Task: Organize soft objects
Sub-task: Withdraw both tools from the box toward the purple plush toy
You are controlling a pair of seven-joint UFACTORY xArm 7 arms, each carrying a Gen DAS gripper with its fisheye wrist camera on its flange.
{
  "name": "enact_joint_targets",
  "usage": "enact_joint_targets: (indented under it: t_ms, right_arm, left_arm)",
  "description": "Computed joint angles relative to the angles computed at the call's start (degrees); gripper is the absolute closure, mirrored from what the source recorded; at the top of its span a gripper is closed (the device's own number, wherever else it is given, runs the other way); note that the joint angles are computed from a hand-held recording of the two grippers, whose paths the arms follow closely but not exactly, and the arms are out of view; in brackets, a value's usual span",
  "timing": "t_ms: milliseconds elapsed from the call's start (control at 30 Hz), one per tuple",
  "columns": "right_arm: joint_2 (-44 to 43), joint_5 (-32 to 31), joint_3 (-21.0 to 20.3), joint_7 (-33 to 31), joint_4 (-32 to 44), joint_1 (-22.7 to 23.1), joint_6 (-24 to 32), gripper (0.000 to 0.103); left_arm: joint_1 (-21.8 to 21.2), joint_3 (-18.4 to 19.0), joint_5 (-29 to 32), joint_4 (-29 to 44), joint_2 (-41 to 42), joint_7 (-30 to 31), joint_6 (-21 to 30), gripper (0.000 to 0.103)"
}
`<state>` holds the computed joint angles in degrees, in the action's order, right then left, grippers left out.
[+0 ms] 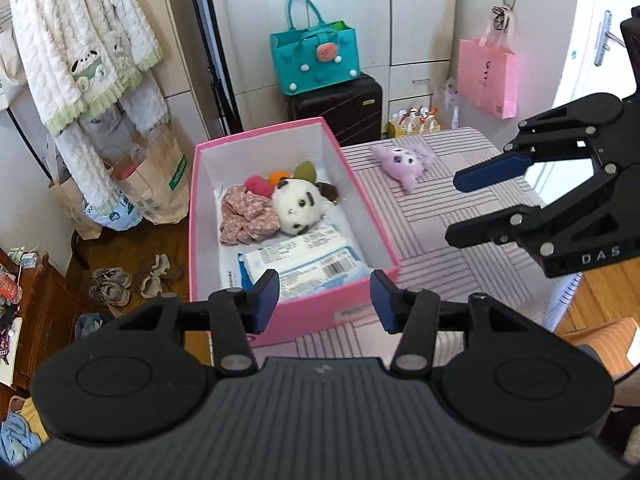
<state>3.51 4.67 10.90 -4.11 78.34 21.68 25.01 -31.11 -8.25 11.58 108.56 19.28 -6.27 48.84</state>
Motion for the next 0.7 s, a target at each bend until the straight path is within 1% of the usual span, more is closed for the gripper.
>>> enact_joint_targets:
  t_ms: [200, 300, 400, 500, 633, 700]
  right_arm:
    - [-7.7, 2.8, -0.3, -2.9, -8.5, 0.0, -3.2, 0.051]
    - [-11.0, 3.1, -0.7, -2.8, -12.1, -0.1, -4.2, 0.05]
    - [-14.3, 2.9, -1.1, -2.4, -15.8, -0.3, -5.3, 0.049]
    - [-17.6, 2.9, -1.8, -2.3, -19.9, -0.4, -6.5, 0.047]
    - [-21.5, 3.5, -3.1, -2.3, -25.1, -0.6, -8.1, 0.044]
    - [-22.7, 4.3, -4.0, -2.3, -27.2, -0.5, -8.9, 0.041]
  left_arm:
    - [-2.0, -1.0, 2.7, -4.4, -3.7, -1.4, -1.4, 0.052]
    - [-3.0, -2.0, 3.6, -5.8, -4.6, -1.1, -2.2, 0.048]
    - [-3.7, -2.8, 3.4, -7.5, -5.5, -0.7, -3.6, 0.047]
    - [-4.2, -3.5, 3.2, -8.7, -5.7, -0.2, -5.1, 0.044]
    - [-5.3, -3.9, 2.5, -7.5, -3.4, -0.3, -5.2, 0.041]
    - [-6.3, -3.6, 2.6, -5.4, -0.9, -0.7, -4.1, 0.041]
